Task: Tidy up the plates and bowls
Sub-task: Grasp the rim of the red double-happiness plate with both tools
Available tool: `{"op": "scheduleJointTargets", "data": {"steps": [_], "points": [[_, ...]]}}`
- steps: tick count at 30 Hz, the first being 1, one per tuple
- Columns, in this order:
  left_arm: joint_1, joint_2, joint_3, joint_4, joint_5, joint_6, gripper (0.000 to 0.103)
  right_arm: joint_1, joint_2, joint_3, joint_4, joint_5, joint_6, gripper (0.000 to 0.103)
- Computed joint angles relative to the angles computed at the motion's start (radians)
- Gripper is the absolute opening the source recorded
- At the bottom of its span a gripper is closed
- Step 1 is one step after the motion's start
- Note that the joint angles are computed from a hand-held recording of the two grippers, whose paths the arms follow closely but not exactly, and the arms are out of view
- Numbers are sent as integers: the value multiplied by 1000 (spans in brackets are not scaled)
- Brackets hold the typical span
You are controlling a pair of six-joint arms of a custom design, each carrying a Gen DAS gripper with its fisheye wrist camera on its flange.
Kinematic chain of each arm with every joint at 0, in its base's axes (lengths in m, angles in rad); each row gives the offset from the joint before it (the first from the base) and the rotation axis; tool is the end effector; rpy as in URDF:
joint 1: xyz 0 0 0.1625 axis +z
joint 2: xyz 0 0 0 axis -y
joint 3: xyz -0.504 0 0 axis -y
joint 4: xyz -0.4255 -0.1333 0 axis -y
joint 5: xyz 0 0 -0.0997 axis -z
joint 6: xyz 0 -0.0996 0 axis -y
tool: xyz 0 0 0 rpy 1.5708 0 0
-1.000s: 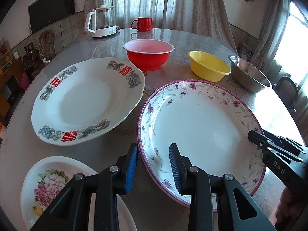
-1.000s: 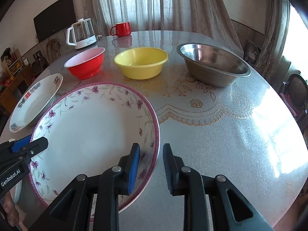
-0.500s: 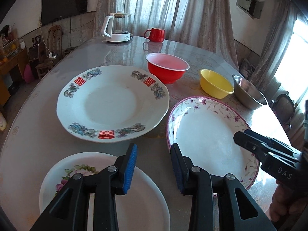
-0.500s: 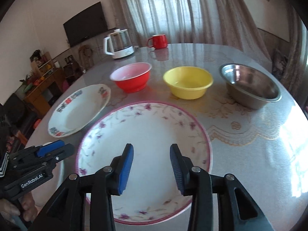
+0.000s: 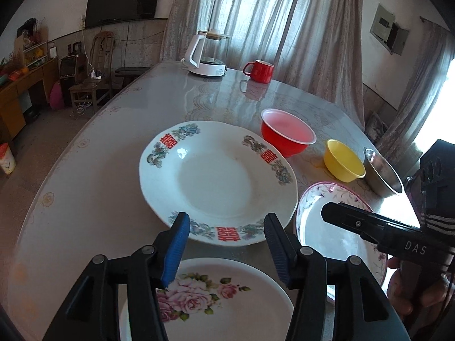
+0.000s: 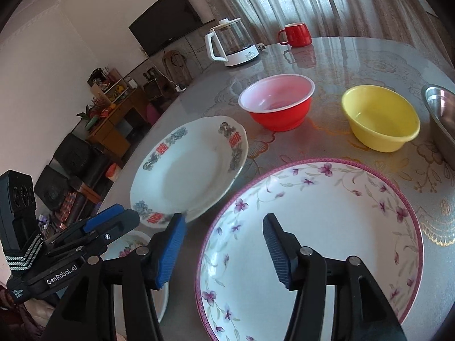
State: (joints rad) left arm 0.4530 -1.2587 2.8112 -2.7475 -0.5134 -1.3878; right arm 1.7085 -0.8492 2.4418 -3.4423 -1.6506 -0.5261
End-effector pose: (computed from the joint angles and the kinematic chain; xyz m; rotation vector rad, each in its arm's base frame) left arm -0.1171 -0.3017 0.1346 -0.0550 2.2557 -1.1111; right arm 0.1855 -0.4254 0.0475 0.9569 -2.8277 0.3881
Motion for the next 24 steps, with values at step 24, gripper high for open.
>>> {"op": "scheduleJointTargets", "data": {"steps": [24], "points": [[370,-8,-6,-554,-41,510,53,68,164,-254,164,-90,81,59]]}}
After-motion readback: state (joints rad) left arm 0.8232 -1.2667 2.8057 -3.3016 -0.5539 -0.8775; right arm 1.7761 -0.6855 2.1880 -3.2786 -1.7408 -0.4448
